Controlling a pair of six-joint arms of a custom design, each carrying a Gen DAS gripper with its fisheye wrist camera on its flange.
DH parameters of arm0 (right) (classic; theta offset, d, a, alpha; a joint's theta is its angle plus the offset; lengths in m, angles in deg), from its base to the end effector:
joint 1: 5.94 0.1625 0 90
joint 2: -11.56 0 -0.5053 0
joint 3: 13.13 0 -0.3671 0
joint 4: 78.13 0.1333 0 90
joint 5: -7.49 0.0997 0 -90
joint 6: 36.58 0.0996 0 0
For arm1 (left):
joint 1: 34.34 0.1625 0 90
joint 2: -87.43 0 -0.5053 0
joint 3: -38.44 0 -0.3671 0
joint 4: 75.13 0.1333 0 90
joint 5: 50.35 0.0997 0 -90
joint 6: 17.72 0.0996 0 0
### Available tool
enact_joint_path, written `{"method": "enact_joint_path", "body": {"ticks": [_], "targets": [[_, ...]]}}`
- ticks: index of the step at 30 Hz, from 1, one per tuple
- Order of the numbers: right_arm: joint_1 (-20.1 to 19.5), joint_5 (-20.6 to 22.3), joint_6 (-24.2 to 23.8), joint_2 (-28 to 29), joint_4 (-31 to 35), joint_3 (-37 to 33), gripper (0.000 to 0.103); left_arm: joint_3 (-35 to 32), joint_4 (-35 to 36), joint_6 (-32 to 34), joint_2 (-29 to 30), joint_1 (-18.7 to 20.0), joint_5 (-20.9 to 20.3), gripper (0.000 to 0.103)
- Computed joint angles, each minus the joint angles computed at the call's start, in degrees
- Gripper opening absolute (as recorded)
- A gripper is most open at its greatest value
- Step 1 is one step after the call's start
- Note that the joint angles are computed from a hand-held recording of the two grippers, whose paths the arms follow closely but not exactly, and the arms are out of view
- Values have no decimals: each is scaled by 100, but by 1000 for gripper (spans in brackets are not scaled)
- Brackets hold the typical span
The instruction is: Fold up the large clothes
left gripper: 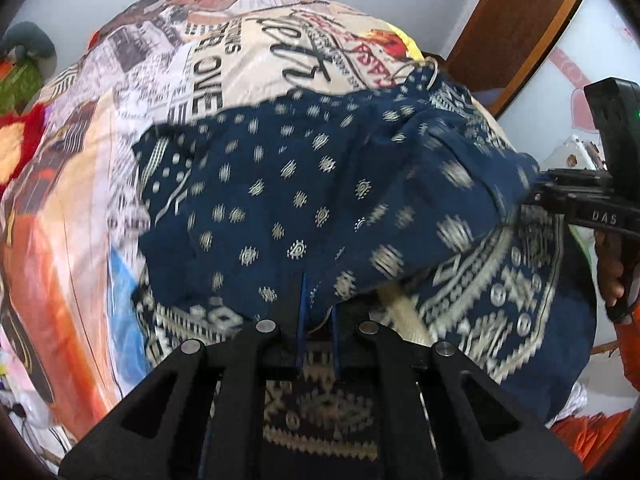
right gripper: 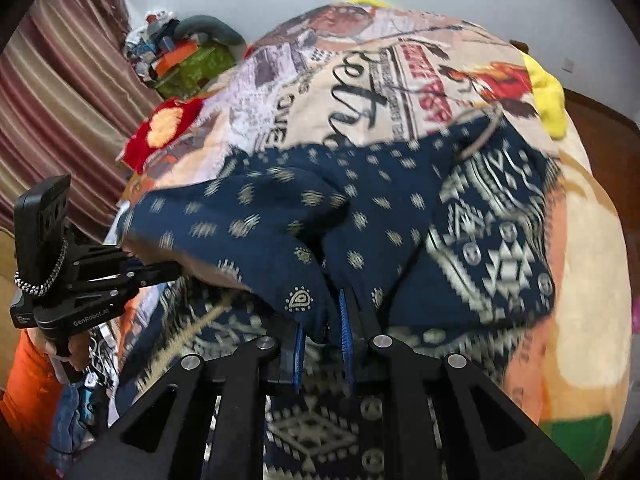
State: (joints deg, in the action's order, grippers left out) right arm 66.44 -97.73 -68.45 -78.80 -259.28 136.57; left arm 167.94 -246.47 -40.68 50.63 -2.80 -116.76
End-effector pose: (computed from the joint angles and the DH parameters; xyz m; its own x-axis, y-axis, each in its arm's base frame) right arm 0.0054 -0.3369 0.3229 -0.8813 -0.0676 0.4678 -0.2450 0.9117 -0.3298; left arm -0.3075 -0.3919 -0.0106 -0.7055 0.5571 -0.4381 0.6086 0.7930 0.0283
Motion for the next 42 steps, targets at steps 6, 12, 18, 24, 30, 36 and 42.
{"method": "enact_joint_path", "body": {"ticks": [6,12,18,24,30,36,42], "targets": [[84,-419,-110,-151,4,287,12,530,-301,-499,-189,-124,4,12],[78,-550,-123,-679,572,332,12,841,-182,-891,-586,-296,193,29],[125,-576,135,-1033,801,129,12,849,39,-1032,-984,-459,736,42],[626,-747,474,-674,585,-135,12,298,-70,-572,-781,-265,1041,57],[955,-959,659,34,511,-279,12,-332,-22,-342,-168,125,456,60],[1024,-1904,302,1007,-232,-87,12,-450,389,-313,346,290,227,60],[1015,-2259,-732,1455,-1693,397,12,7,-117,-345,298,150,352,65]]}}
